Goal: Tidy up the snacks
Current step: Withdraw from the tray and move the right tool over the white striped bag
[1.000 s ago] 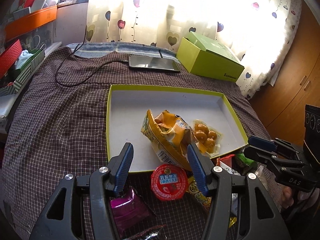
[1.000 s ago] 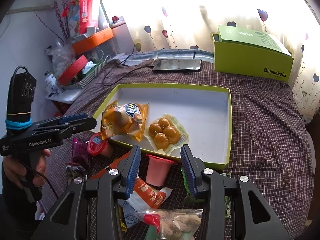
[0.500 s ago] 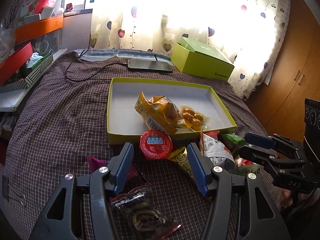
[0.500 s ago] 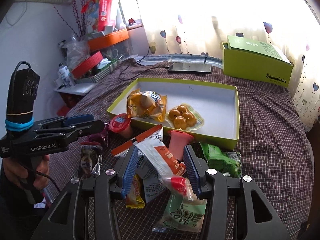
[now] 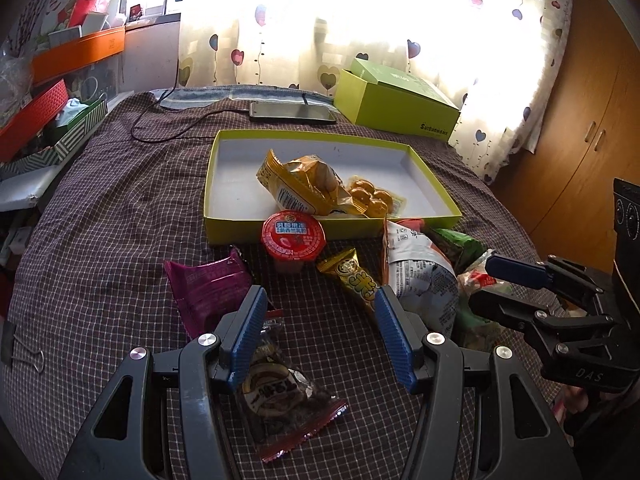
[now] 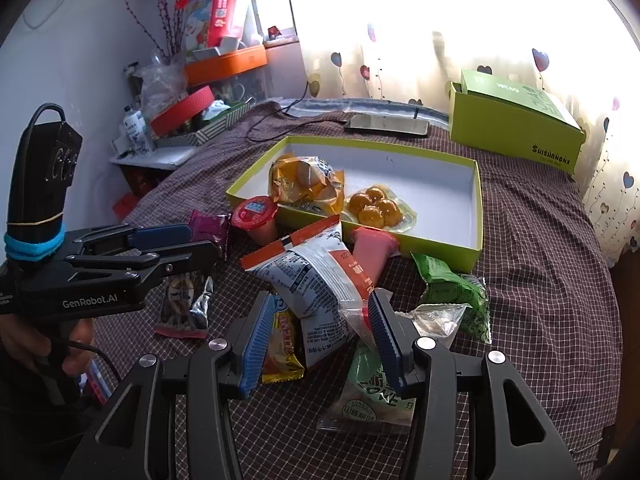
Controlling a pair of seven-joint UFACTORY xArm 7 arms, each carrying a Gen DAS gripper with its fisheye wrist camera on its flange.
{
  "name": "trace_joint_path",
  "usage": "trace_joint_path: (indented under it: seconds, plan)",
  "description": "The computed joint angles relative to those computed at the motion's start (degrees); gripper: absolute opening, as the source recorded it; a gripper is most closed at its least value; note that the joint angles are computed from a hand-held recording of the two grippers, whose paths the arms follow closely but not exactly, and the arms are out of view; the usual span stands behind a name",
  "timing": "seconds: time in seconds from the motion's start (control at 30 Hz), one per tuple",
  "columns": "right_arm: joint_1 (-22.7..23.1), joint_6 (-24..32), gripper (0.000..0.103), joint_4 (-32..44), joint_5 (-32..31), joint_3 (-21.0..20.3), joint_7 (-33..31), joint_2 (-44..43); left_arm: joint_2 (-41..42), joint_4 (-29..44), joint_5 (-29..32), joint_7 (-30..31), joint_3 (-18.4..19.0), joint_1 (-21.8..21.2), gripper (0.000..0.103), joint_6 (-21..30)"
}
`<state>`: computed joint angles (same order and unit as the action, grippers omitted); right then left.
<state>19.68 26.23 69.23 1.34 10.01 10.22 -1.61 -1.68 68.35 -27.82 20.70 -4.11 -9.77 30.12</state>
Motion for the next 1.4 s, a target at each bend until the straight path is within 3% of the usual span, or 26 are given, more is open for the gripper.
trace_joint_path:
  seconds: [1.4]
  plan:
    - [0.6,2.3,0.049,1.9,-1.5,0.2,-0.3,1.7,0.0,-0.2,-1.5,2.5,0.1,0.0,0.057,1.3]
